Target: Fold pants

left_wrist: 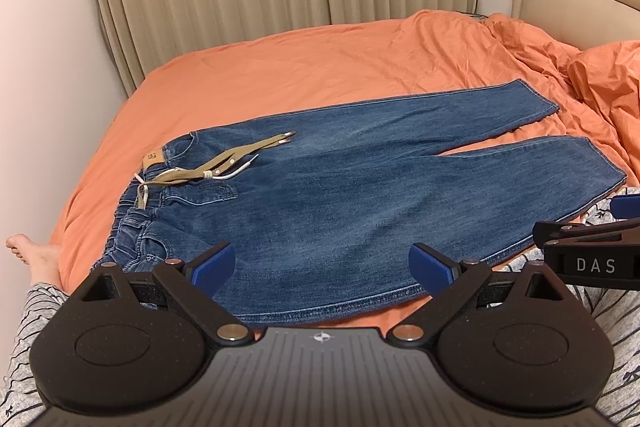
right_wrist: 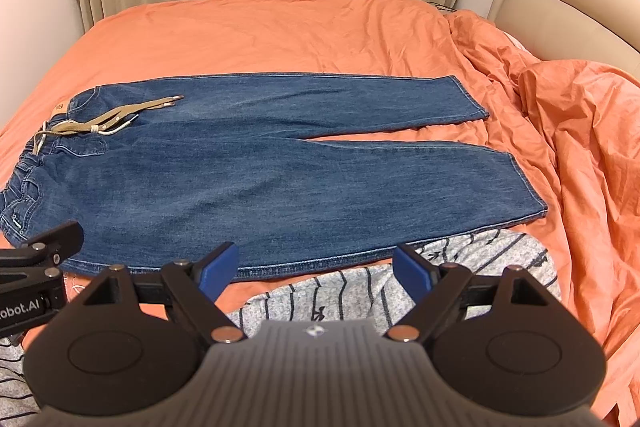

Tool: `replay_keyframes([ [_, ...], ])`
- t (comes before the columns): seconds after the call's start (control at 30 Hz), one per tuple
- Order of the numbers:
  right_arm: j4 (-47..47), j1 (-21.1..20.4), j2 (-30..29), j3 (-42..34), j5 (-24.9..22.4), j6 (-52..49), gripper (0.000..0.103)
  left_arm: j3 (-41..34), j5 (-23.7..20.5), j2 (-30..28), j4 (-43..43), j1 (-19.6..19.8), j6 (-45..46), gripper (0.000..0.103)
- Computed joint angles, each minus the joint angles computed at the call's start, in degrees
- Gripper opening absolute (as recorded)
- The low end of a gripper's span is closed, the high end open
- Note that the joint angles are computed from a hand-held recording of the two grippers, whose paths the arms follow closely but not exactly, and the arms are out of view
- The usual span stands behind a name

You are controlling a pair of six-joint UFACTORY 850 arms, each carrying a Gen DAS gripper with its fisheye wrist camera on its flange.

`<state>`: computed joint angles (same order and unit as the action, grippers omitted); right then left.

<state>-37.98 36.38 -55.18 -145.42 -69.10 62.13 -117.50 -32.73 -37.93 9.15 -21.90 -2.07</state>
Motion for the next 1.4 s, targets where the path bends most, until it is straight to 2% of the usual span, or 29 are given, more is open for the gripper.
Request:
replay_keyframes([
  [0.13, -0.07, 0.04, -0.02, -0.02, -0.17, 0.17, 0.081, -0.11, -0.29, -0.1, -0.71, 0.11, 0.36, 0.103],
  [0.17, -0.03, 0.05, -0.17, -0.27, -0.34, 0.07, 0.081, -1.14, -2.07, -0.52, -1.83, 0.19, 1.13, 0.103],
  [0.37, 0.16, -0.03, 0.0, -0.06, -0.14, -0.05, 0.081, -0.87, -1.8, -0.3, -1.22, 0.09, 0.92, 0.103],
  [0.47, 0.16, -0.03, -0.19, -0.42, -0.18, -0.26, 0.081, -1.85, -3.65, -0.68, -1.86, 0.04, 1.17, 0.103],
  [0.53, 0.25, -0.07, 0.0, -0.13, -0.03, -0.32, 0.081, 0.31, -0.67, 0.33, -0.71, 0.01, 0.27, 0.103],
  [0.67, 0.17, -0.07, 0.08, 0.0, 0.02, -0.33, 0.081, 1.99, 1.74, 1.13, 0.88, -0.07, -0.99, 0.103],
  [1.17, 0.48, -0.1, -0.3, -0.67, 0.18, -1.26, 0.081, 1.58, 1.63, 0.82, 0.29, 0.3, -0.29, 0.103],
  [1.27, 0.35, -0.49, 0.77, 1.23, 2.0, -2.13, 0.081, -1.07, 0.4, -0.75, -1.14, 0.93, 2.7, 0.103],
  [1.4, -3.32, -2.17, 8.58, 14.8, 12.77, 0.38, 0.081, -7.37, -0.72, -4.27, -7.93, 3.47, 13.32, 0.103],
])
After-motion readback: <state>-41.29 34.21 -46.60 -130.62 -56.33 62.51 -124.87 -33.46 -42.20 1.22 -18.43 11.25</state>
